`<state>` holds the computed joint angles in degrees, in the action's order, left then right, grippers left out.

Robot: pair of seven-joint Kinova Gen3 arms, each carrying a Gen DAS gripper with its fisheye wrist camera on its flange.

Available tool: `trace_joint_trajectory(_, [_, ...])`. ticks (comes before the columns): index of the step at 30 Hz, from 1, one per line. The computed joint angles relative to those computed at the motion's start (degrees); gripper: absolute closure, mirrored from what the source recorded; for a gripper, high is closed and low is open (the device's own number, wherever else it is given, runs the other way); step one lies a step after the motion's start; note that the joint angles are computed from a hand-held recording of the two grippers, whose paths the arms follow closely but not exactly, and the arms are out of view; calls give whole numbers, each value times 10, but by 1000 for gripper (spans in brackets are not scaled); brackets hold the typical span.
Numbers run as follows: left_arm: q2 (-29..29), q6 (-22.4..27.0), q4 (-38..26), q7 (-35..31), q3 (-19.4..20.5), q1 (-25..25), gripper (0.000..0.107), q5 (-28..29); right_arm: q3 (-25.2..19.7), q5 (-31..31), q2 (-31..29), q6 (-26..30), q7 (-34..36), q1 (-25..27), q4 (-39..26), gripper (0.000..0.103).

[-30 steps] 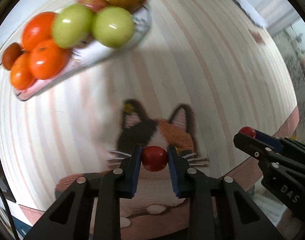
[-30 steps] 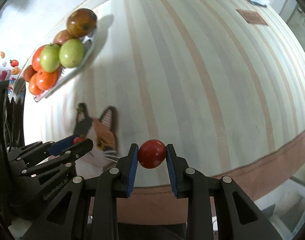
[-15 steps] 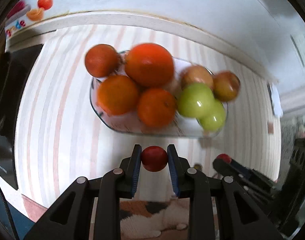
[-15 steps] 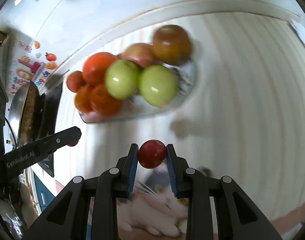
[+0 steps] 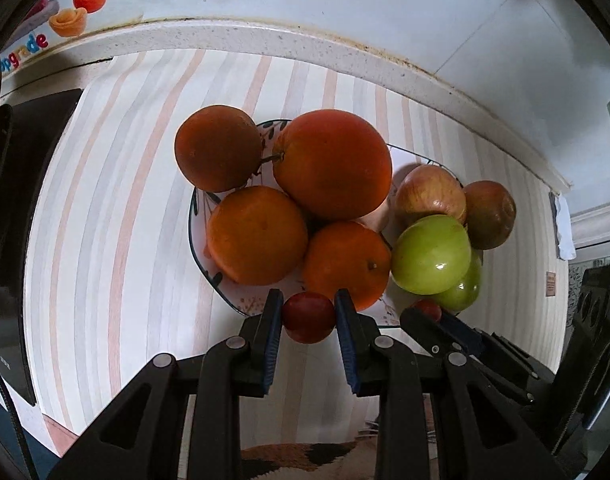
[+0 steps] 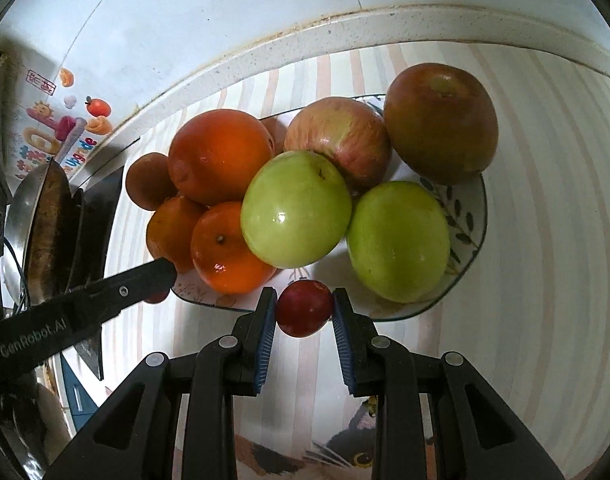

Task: Organize fruits
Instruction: 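Place both small red fruits on the plate and open both grippers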

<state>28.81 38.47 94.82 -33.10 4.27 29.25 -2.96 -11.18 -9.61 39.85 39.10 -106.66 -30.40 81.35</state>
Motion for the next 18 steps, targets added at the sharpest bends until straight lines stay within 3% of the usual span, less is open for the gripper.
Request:
trace_joint_trajectory(5, [12,19,-14,10,-7,8,83,-11,0,-1,13,3,-2,-1,-12,71])
trace_joint_trajectory(7, [12,32,-19,20,-10,10,80,-14,-4,-9,18,10,-1,5,-17,64])
trace_joint_trajectory(8, [8,27,-14,23,-10,9,79,-13,-3,-10,17,8,-3,5,-15,55])
trace_joint_trajectory(11, [-7,22,-7,49,-23,22,75,-33,-8,-19,7,-8,-2,10,-1,39])
trace_joint_trajectory(12, [-12,23,-5,52,-21,22,72,-36,-5,-18,3,-10,-5,8,2,29])
trace_joint_trajectory(16, [-28,47,-9,82,-30,38,51,-71,0,-15,-26,-20,-14,7,26,18])
trace_joint_trajectory(18, [-31,69,-16,97,-30,47,27,-90,13,-1,-42,-12,-29,-3,32,8])
